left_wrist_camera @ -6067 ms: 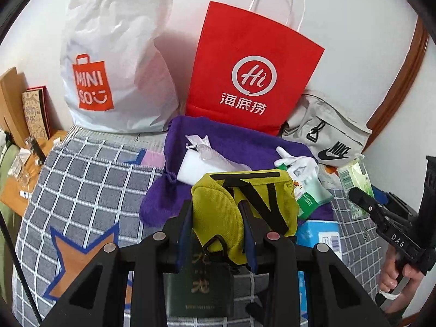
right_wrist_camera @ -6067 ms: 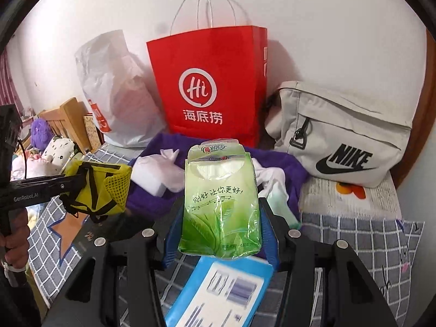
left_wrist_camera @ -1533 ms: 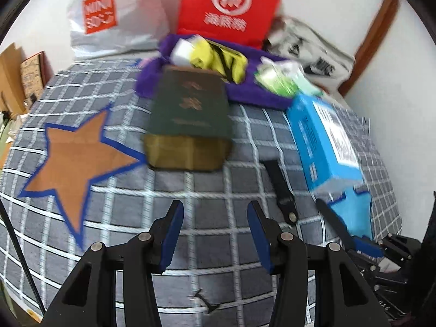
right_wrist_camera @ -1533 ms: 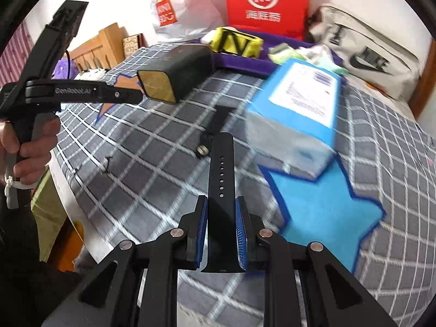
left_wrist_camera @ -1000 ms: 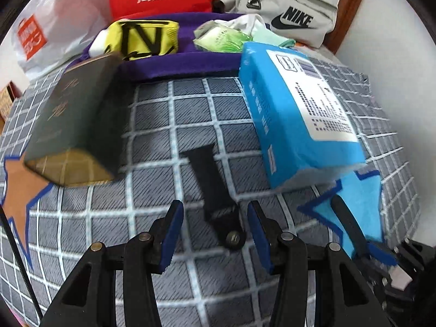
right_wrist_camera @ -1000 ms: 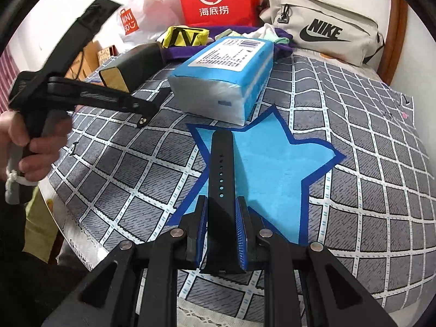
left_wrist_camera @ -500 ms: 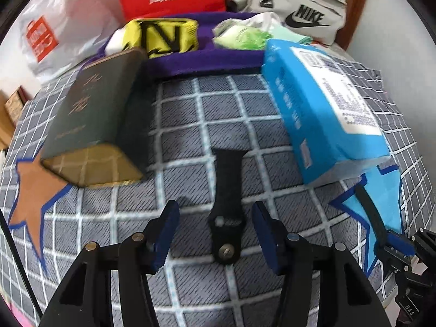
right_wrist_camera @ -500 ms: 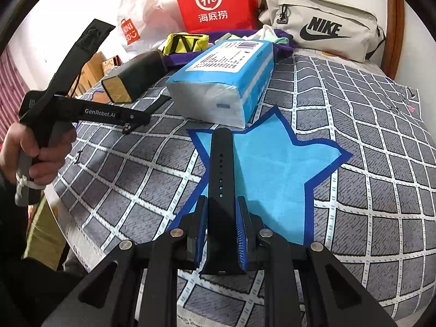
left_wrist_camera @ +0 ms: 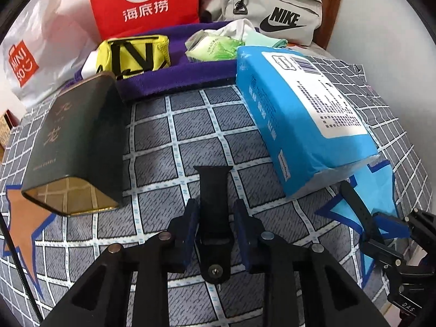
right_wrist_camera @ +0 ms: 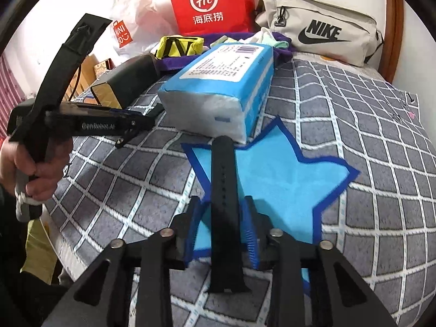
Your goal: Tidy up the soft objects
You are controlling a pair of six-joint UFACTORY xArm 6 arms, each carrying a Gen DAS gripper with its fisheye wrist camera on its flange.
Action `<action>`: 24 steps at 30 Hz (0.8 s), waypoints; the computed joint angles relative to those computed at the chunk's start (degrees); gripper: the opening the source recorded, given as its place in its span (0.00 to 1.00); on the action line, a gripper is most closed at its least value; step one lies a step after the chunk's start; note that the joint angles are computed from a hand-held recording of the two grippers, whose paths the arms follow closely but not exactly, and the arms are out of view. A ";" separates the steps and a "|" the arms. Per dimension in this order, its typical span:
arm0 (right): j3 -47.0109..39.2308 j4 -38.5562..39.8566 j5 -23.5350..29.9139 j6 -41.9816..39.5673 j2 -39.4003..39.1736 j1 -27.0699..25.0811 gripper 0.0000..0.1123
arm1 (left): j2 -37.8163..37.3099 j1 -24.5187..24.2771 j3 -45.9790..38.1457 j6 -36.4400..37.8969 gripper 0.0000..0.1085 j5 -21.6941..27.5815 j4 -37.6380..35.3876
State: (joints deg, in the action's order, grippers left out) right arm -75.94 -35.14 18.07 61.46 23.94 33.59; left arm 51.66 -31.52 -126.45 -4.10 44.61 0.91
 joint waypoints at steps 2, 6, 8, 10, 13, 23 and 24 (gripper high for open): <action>-1.57 -2.80 1.16 2.07 1.06 0.12 0.30 | -0.37 0.01 1.05 0.73 0.23 -1.35 -0.33; -2.97 -4.66 4.56 1.98 1.35 0.68 0.19 | -0.97 0.46 2.25 2.77 0.18 -2.60 -2.99; -2.59 -2.56 4.48 0.00 0.86 0.74 0.18 | -2.03 0.67 3.85 3.41 0.18 -3.01 -3.95; -2.40 -1.09 4.63 -1.38 0.45 1.01 0.18 | -3.30 0.92 5.78 4.01 0.18 -3.49 -5.74; -2.20 -1.13 4.77 -1.21 -0.36 1.64 0.18 | -6.16 1.24 10.20 4.37 0.18 -5.44 -7.16; -5.10 -1.64 7.32 -0.23 -1.17 3.21 0.18 | -14.34 2.35 20.54 3.93 0.18 -10.76 -8.24; -5.53 -1.78 7.71 -0.18 -1.23 3.31 0.18 | -15.00 2.50 21.06 3.50 0.18 -10.98 -8.11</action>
State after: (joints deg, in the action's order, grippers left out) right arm -81.47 -36.92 25.78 61.28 22.71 36.90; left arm 36.66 -29.02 -105.39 -0.60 33.63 -7.19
